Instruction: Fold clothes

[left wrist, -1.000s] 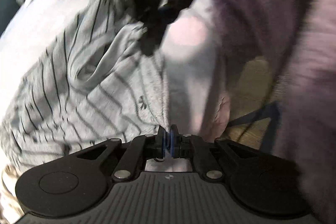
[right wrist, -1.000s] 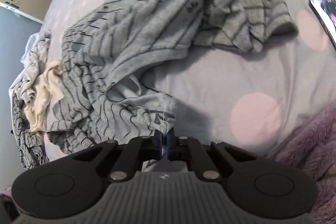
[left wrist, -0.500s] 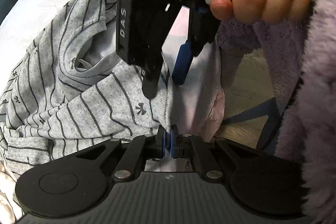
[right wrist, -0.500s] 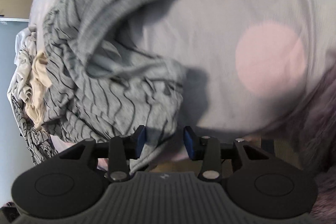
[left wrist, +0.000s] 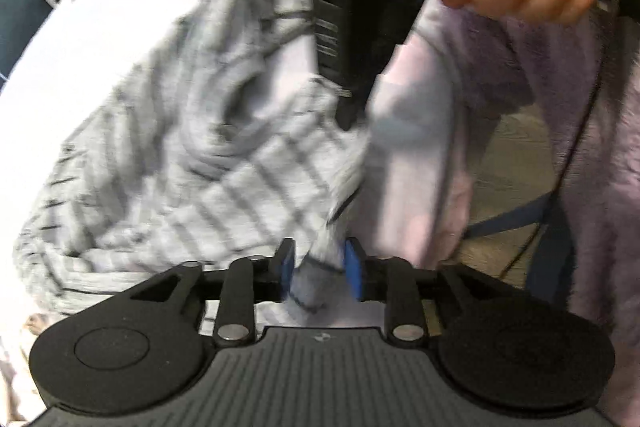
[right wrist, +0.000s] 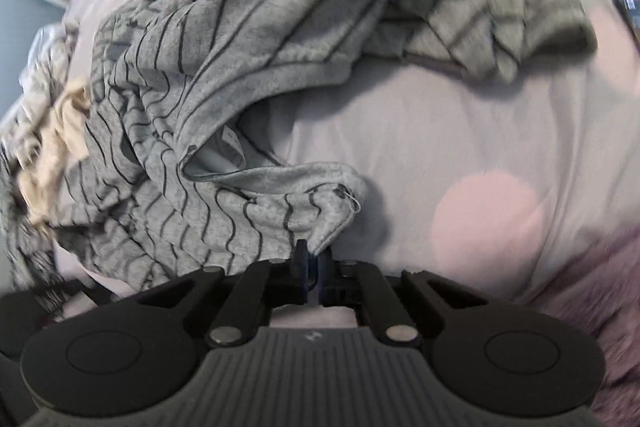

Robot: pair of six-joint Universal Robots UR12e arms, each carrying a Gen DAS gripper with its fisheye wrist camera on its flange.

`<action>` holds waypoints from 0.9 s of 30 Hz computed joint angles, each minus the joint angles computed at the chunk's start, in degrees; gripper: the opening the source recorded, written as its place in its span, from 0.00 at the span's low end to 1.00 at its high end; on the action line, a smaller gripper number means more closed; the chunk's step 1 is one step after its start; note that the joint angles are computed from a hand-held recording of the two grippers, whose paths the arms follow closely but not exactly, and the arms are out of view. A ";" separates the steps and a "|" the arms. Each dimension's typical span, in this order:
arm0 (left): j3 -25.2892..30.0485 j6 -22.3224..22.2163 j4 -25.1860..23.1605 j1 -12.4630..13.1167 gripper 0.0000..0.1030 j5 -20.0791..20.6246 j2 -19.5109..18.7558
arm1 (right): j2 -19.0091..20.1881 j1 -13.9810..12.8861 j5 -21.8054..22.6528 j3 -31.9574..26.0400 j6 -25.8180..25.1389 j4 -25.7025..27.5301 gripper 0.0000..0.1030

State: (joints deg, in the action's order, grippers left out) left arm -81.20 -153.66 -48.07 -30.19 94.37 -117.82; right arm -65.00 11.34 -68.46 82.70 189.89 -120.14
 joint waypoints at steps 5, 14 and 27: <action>1.08 1.53 2.57 0.74 0.43 7.23 -0.96 | 1.60 1.96 -5.19 -2.55 -4.32 -0.80 0.04; 2.52 1.75 3.48 2.89 0.48 14.47 -2.72 | 4.29 2.50 -6.56 -4.71 -5.94 -1.69 0.04; 7.89 11.75 8.49 6.33 0.54 13.64 -8.76 | 5.89 2.90 -6.34 -7.41 -6.01 -0.32 0.05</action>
State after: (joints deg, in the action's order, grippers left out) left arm -73.31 -141.91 -39.58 -23.86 108.00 -126.58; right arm -59.11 14.24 -74.81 75.29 183.88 -120.46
